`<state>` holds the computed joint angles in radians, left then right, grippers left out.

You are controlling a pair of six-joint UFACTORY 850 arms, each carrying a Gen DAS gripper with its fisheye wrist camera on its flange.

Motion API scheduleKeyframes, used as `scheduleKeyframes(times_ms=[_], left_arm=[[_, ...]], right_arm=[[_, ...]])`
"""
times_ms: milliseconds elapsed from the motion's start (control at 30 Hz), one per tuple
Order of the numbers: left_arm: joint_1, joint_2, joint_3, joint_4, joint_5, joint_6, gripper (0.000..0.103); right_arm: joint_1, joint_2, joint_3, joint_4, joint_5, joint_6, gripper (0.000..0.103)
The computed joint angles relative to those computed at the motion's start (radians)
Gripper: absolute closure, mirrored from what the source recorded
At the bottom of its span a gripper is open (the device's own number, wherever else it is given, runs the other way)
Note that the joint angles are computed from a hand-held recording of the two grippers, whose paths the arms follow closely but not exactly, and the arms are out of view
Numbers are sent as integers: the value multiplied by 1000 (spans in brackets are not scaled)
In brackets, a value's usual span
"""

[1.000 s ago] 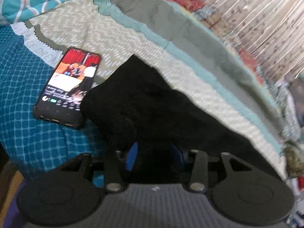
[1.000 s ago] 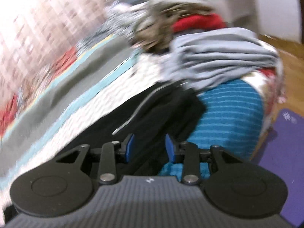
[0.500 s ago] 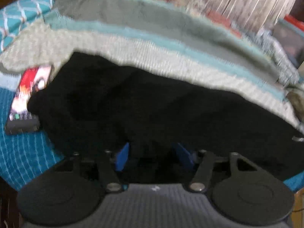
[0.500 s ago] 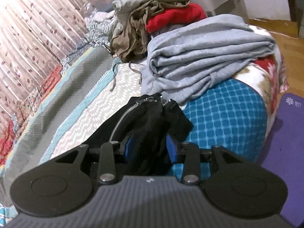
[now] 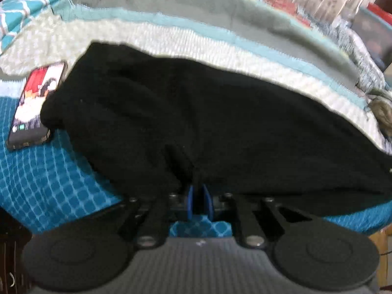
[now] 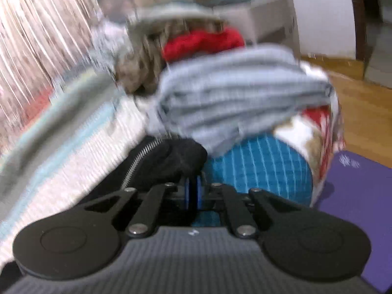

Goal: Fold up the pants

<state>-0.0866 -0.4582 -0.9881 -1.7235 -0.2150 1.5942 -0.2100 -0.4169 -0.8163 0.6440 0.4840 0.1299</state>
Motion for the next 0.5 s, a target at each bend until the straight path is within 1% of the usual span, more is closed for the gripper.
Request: scheduleKeyframes(times_ms=[33,67,100,133,167,200,267,333,400,500], left_arm=[[3,9,5,-7,-12,9,89],[8,19,14,-55,-31,60,81],[15,32,22,-79,-58,86,76],[27,48,36,-126,-97,134,68],[37,63,50,-175,-137,186,64],[47,79,65,-234,-187,251,63],[58,94,81,-306,-263,331,58],[64,93,89,-367,-322,392,55],[63,87,90,-422,-341,452,54],[51,51,52,-508,-288,509,54]], right_arm=[[5,5,4,28,5,-16,82],[13,17,16,55,24,-23,65],[20,34,33,71,52,-21,56],[30,52,50,89,90,-25,48],[43,68,65,122,125,-49,48],[56,83,75,154,157,-82,48],[88,108,89,174,209,-120,48],[113,114,79,162,218,-146,48],[135,110,65,107,190,-136,48],[149,92,33,-58,84,-25,48]])
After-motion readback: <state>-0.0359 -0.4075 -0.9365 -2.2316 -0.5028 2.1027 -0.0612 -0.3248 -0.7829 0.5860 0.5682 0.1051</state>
